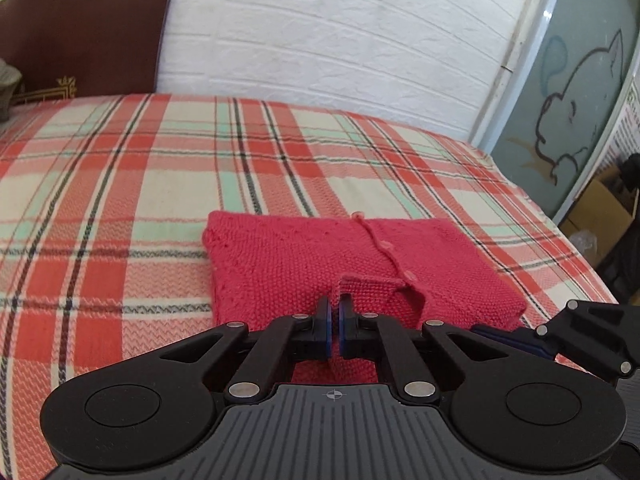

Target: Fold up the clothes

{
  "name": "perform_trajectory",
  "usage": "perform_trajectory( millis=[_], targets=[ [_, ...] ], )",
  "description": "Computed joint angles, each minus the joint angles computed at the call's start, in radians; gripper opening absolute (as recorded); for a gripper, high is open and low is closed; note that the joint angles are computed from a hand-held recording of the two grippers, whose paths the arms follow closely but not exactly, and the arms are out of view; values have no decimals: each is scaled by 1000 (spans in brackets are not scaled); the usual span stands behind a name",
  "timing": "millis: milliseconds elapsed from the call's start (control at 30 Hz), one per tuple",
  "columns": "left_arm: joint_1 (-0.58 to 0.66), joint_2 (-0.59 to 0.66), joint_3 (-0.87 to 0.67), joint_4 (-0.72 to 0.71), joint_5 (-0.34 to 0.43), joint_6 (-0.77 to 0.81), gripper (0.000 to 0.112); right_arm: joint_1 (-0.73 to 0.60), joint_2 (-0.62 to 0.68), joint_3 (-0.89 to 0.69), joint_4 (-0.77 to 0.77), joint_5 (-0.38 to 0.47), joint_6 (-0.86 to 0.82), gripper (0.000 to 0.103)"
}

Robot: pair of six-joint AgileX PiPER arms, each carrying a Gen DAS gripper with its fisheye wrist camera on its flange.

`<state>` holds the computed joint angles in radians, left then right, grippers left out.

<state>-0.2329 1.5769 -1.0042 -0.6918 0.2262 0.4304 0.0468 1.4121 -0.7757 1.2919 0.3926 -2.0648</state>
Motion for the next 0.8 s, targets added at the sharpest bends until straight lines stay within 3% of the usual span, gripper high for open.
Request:
perform_trajectory(
  millis=[100, 200, 433, 567, 700, 800],
  targets=[
    [29, -3, 14, -209, 21, 186, 0, -34, 8, -31, -41, 52, 81, 11],
    [45, -10, 19, -279, 42, 253, 0, -104, 21, -83, -8, 158, 163, 9],
    [71, 9, 8, -390, 74, 339, 0, -312, 237, -343, -82, 491, 781, 7],
    [90, 29, 15, -502, 95, 463, 5, -390, 372, -418, -83, 629, 974, 6],
    [121, 34, 72, -782, 112, 749, 4, -408, 408, -432, -50, 675, 991, 6],
    [113, 18, 118, -957, 93, 929, 4, -400, 390, -414, -42, 651, 943, 5]
  ],
)
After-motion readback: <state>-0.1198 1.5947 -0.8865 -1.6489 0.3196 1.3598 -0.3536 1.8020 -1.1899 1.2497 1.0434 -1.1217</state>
